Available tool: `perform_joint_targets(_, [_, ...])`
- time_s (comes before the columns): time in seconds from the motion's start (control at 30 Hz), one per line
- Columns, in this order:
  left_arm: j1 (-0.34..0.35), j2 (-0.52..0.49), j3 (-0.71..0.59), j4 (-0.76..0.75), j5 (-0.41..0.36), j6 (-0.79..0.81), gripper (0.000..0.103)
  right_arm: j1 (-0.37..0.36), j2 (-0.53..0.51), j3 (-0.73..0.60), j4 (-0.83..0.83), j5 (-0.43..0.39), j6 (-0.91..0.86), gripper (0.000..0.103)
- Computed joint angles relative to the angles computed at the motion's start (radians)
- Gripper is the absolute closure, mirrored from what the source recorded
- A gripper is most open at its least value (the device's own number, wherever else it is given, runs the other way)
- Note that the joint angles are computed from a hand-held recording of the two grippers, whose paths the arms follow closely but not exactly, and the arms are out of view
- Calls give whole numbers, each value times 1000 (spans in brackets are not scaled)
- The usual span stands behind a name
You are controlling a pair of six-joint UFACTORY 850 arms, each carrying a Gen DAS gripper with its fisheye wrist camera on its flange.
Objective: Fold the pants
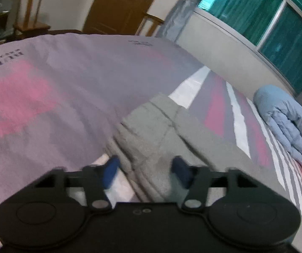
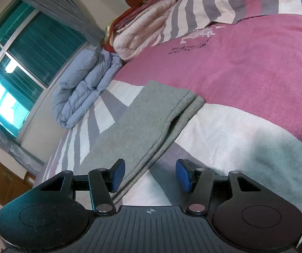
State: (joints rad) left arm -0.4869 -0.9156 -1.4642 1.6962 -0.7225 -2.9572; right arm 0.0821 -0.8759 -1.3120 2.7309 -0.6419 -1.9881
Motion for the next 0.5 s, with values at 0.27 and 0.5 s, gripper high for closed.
perform_joint_targets(0.27, [-33, -5, -22, -67, -103, 80, 77, -4, -6, -3, -13, -2, 14, 50])
perform_joint_targets(0.5, [-4, 25, 13, 33, -46, 0, 87, -3, -5, -5, -18, 8, 19, 49])
